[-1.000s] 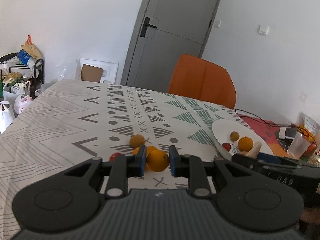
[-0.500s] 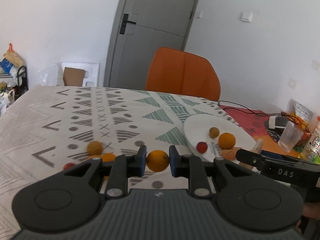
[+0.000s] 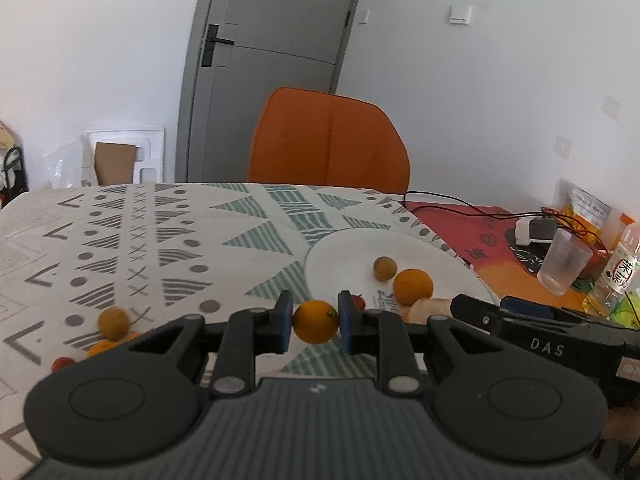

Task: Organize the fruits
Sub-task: 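Carry both fruits onto the white plate and open both grippers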

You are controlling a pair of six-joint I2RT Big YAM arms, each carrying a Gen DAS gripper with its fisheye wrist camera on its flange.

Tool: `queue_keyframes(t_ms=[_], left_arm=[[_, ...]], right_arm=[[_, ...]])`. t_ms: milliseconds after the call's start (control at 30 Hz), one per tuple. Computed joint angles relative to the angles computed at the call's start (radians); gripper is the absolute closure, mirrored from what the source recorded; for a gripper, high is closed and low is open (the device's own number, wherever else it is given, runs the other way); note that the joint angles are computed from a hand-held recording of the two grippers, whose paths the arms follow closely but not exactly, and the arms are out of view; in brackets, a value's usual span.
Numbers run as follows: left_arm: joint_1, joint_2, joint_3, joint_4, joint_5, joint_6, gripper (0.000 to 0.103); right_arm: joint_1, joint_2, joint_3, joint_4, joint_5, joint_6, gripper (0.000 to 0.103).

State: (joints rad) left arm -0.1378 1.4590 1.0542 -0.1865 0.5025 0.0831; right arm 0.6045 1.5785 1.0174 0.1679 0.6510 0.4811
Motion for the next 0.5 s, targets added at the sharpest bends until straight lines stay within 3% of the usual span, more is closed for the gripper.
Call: queue_keyframes(t_ms=[500], left_arm=[[-0.06,0.051,0.057,-0.026,0.048,0.009,0.08]], right_arm=[[0.006,-0.021,-0.021,-0.033,0.028,0.048,0.019]])
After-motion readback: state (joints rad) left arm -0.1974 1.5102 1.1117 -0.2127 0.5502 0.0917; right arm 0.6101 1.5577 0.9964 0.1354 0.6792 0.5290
